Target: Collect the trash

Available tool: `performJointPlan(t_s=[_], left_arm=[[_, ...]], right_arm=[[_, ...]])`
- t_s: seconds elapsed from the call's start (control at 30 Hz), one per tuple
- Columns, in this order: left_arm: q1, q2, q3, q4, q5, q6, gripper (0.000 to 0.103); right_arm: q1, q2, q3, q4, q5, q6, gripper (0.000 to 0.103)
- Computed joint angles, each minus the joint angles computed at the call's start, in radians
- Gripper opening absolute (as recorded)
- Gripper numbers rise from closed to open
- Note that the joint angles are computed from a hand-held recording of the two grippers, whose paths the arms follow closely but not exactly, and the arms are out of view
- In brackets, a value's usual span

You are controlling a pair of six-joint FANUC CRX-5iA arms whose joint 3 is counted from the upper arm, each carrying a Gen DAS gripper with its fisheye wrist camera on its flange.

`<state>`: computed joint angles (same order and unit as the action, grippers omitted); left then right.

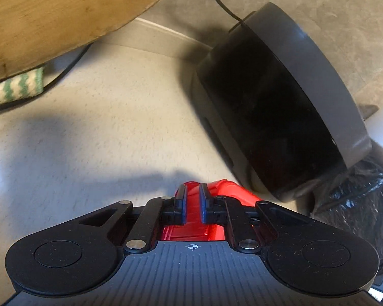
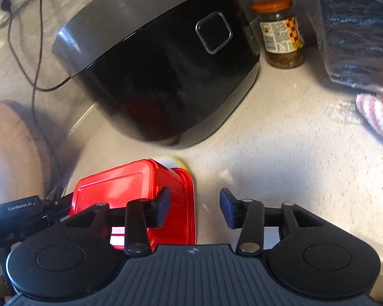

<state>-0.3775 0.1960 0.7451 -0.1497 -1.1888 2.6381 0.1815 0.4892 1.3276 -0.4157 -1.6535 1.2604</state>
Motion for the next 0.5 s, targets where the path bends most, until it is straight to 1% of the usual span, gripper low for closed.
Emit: performJointPlan(t_s=[0.03,0.07,0.2,0.27,0.37,0.4,0.43,0.47,0.5], left_arm=[[-0.004,-0.012,-0.016,0.006,0.007,0.001,0.010],[-0.009,-0.021,-0.026,0.010,0.005,0.004,0.010],[-0.046,-0.075,-0.084,0.023,-0.003,0.028,0.009],[-0.075,-0.092,-0.092,0.018,-0.026,0.046,0.009],[-0.104,-0.121,-0.118,0.040,-0.041,0.066,0.009],[-0.110,-0.133,-0.135,0.064,-0.039,0.061,0.010],[-0.113,-0.143,-0.151,0.089,-0.031,0.056,0.010],[-0.122,-0.152,-0.157,0.089,-0.030,0.057,0.010],[-0.137,-0.157,-0.146,0.063,-0.039,0.060,0.010]], right_arm=[[-0.013,-0.015,-0.017,-0.029,-0.006,0.004,0.038],[-0.021,-0.029,-0.030,-0.044,-0.015,0.007,0.037],[-0.046,-0.146,-0.183,-0.067,-0.010,0.089,0.037],[-0.066,-0.203,-0.251,-0.091,-0.016,0.125,0.037],[-0.109,-0.281,-0.339,-0.141,-0.025,0.169,0.038],[-0.126,-0.306,-0.367,-0.162,-0.024,0.182,0.039],[-0.146,-0.327,-0.390,-0.188,-0.028,0.192,0.043],[-0.155,-0.352,-0.419,-0.189,-0.023,0.197,0.047],[-0.156,-0.379,-0.451,-0.172,-0.009,0.200,0.049]])
